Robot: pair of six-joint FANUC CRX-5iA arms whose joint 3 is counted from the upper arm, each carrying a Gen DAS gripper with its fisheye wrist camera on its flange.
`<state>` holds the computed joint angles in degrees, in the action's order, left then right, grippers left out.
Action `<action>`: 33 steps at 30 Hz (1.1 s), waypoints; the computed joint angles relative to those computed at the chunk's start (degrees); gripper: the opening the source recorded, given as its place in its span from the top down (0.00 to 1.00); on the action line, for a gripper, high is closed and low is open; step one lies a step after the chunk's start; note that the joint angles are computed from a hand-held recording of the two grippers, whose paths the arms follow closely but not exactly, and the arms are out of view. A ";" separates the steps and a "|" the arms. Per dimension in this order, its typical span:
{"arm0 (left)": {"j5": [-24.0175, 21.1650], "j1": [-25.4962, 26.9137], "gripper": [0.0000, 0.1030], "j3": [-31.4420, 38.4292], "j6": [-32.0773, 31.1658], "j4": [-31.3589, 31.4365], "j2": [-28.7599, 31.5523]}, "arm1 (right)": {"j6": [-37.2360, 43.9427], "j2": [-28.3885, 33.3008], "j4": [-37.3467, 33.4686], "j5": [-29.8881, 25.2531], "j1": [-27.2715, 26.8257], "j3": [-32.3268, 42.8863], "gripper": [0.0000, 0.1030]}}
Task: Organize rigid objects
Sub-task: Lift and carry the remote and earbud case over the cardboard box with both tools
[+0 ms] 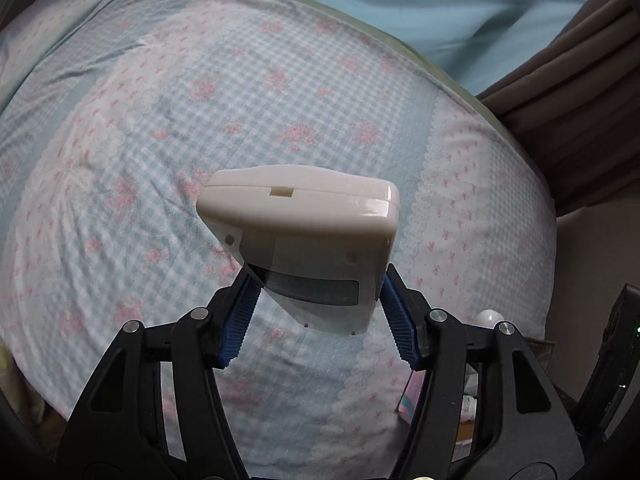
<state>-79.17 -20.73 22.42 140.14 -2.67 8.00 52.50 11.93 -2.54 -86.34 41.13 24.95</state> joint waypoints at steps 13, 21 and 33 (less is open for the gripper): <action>-3.82 -11.68 0.45 13.70 -4.68 -4.84 2.27 | -5.70 -16.81 7.96 3.02 0.50 -9.80 0.60; -5.88 -18.04 0.45 26.62 -6.63 -4.39 10.79 | -8.02 -25.82 9.93 0.40 -5.27 -16.71 0.60; -19.51 -22.95 0.45 57.26 -11.95 -3.15 32.47 | -1.72 -29.85 6.11 -1.10 -21.81 -21.73 0.60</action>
<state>-98.68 -43.68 79.68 128.19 -5.82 40.46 50.78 -17.92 3.57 -87.44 19.32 3.22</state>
